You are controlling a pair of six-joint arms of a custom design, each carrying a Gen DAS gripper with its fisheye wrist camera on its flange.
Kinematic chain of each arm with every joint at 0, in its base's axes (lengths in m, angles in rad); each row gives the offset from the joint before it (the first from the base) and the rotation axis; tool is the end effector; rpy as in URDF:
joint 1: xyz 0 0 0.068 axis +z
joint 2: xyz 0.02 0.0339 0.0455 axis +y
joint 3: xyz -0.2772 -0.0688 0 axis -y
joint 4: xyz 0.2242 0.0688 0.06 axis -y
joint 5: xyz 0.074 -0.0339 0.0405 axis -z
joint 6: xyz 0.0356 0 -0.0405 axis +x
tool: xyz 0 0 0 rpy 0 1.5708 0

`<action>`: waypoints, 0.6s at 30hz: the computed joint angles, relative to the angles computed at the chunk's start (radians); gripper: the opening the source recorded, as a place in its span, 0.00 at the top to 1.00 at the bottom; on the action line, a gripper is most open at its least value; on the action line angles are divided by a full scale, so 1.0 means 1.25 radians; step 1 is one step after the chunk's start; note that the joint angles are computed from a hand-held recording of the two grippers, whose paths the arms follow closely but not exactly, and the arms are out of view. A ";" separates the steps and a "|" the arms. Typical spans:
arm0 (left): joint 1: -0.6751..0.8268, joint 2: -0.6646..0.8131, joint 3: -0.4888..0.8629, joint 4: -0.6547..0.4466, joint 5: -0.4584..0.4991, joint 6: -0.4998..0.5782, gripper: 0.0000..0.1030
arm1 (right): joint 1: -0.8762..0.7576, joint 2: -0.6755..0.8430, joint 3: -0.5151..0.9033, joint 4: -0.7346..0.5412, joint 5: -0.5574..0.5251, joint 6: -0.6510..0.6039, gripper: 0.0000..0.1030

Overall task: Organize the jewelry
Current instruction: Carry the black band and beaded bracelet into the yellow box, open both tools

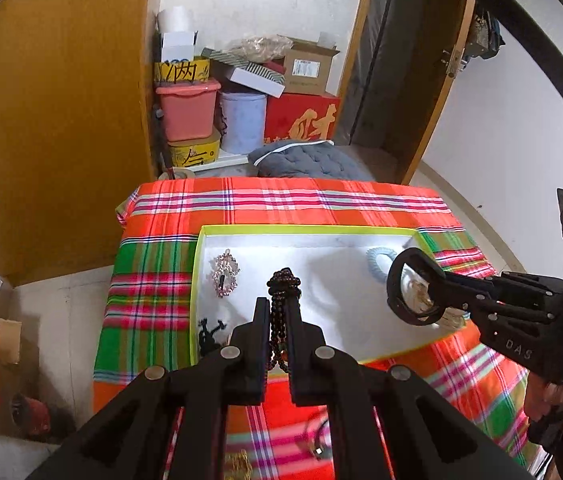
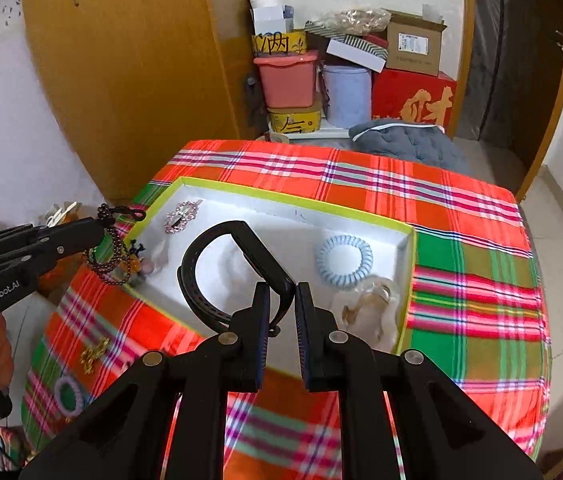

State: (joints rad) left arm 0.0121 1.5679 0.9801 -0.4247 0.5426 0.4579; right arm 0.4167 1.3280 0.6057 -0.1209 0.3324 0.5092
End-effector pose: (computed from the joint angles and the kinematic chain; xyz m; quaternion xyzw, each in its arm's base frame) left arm 0.2946 -0.0148 0.2277 0.2767 0.8869 -0.1887 0.3181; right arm 0.2176 0.0836 0.1990 0.1014 0.9180 0.0184 0.3830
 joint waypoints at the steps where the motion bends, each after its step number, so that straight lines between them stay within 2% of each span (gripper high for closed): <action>1: -0.006 0.013 0.004 0.008 -0.005 -0.005 0.93 | -0.005 0.016 0.001 0.010 -0.006 -0.002 0.88; 9: -0.029 0.094 0.017 0.040 -0.015 -0.016 0.93 | -0.030 0.134 0.012 0.062 -0.050 -0.016 0.88; 18: -0.033 0.133 0.002 0.048 -0.036 -0.002 0.93 | -0.005 0.190 0.052 0.023 -0.035 -0.025 0.87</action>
